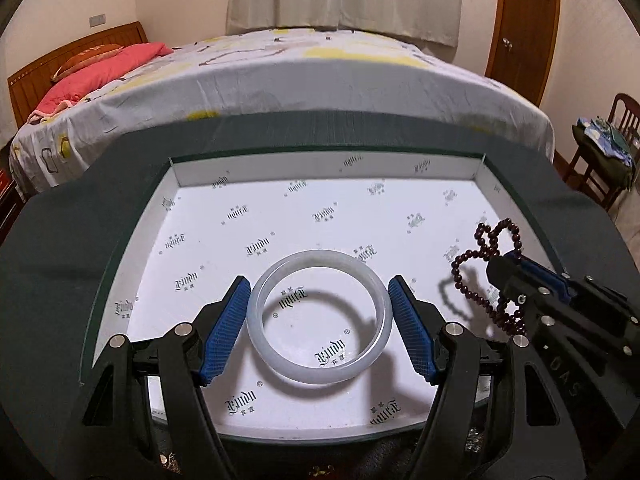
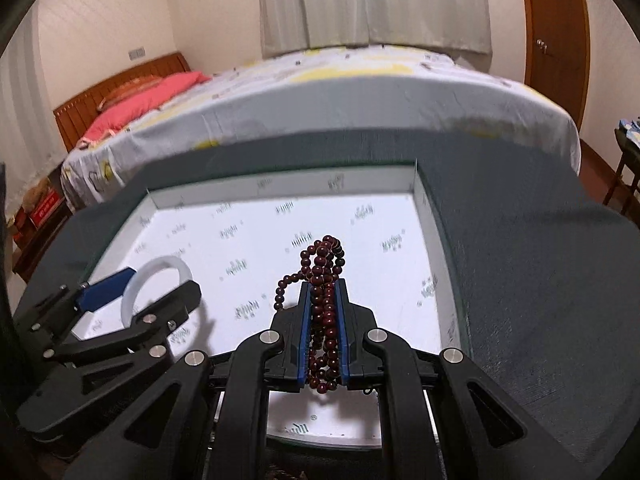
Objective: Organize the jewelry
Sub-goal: 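Carry the bangle and bead string into the white tray and open both tools, then withdraw both open tools from the tray back over the table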
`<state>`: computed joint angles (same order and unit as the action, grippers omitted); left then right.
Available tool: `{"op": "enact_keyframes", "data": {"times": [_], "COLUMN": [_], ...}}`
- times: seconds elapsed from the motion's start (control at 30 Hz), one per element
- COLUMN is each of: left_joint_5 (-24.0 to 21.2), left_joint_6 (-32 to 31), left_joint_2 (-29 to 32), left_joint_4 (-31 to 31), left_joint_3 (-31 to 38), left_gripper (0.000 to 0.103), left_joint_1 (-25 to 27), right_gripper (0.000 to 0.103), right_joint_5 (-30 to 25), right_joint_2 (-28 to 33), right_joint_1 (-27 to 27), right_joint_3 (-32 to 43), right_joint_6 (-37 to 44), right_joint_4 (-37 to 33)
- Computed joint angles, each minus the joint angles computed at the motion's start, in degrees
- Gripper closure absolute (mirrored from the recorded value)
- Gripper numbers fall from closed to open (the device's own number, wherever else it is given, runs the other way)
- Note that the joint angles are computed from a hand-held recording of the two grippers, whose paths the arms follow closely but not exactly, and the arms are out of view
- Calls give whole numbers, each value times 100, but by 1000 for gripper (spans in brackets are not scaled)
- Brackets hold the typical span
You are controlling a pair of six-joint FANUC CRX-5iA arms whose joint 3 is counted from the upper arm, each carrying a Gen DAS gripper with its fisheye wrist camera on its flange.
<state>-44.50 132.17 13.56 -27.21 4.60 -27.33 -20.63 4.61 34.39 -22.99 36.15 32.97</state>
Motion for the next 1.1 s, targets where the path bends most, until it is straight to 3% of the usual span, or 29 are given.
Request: {"op": "enact_keyframes", "data": {"times": [0.37, 0.4, 0.43, 0.5, 0.8, 1.1], "left_joint_5": [-74, -67, -48, -103, 136, 134], "left_joint_6": [-474, -512, -483, -258, -45, 182], "left_joint_2": [145, 143, 131, 109, -176, -332], "left_joint_4": [538, 577, 537, 245, 166, -40], "left_joint_3": [-2, -12, -18, 36, -236, -320], "left_gripper": [33, 33, 33, 32, 23, 18], "left_joint_1": [171, 184, 176, 93, 142, 88], "right_gripper": [89, 80, 67, 65, 49, 48], "right_joint_5": [-493, -516, -499, -390, -183, -64], "right_joint_2": [136, 135, 122, 72, -147, -288], "right_joint_1": [49, 57, 62, 58, 4, 53], "right_joint_3": [357, 361, 326, 226, -71, -226], "right_joint_6": [628, 627, 521, 377, -193, -499], "right_joint_4": [-707, -707, -610, -454, 69, 410]}}
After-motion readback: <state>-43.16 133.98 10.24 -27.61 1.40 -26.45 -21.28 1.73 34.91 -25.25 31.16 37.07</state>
